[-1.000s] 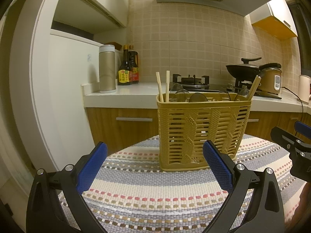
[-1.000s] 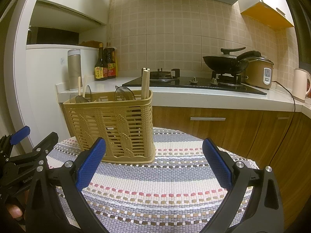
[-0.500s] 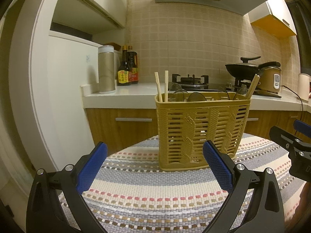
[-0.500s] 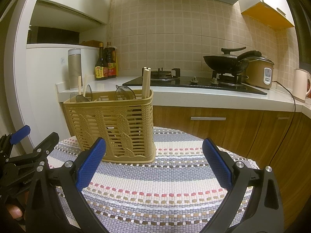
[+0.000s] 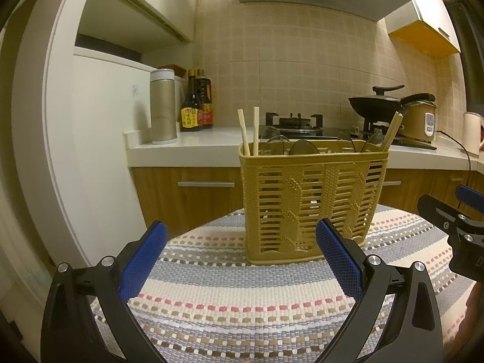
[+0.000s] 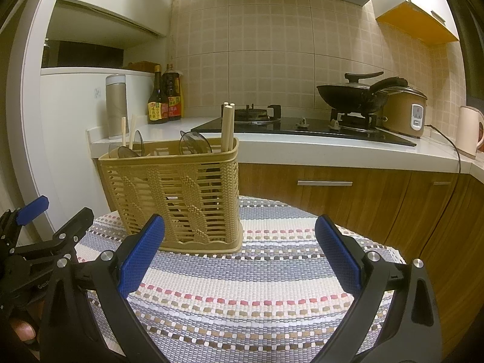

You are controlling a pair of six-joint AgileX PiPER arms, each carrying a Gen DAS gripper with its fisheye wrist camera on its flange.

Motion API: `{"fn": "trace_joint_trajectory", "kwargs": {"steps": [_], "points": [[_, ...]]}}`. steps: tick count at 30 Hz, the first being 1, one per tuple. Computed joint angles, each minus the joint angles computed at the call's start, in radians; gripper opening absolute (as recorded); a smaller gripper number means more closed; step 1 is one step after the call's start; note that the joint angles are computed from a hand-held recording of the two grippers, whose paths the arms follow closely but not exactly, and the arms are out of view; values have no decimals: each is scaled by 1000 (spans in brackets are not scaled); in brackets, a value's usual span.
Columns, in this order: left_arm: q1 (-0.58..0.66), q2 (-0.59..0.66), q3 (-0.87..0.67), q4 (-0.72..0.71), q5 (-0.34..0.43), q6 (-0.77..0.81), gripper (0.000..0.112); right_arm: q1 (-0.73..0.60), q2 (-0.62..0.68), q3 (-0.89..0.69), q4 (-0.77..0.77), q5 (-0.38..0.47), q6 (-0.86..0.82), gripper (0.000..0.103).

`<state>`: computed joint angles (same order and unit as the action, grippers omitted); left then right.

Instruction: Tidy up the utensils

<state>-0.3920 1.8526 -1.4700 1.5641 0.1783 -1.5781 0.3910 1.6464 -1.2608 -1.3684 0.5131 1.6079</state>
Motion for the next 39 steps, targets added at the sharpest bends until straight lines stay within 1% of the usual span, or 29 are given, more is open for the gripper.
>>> {"fn": "trace_joint_trajectory", "kwargs": {"steps": [21, 24, 25, 26, 30, 36, 39], "points": [[-3, 0, 0, 2, -1, 4, 95, -3, 2, -6, 19, -7, -28, 95], [-4, -3, 7, 36, -2, -29, 95, -3, 2, -8, 26, -6, -37, 95], [-6, -5, 13, 82, 3, -75, 95, -5, 3, -11, 31, -8, -43, 95], [-6, -6, 14, 96, 4, -89, 95, -5, 2, -11, 32, -9, -45, 95], [-5, -9, 16, 64, 3, -61, 95, -7, 1, -10, 33, -10, -45, 95], [-4, -9, 14, 57, 3, -54, 95, -5, 2, -10, 30, -8, -44, 95], [-2, -15, 21, 124, 7, -120, 95, -6, 1, -10, 31, -11, -43, 95]]}}
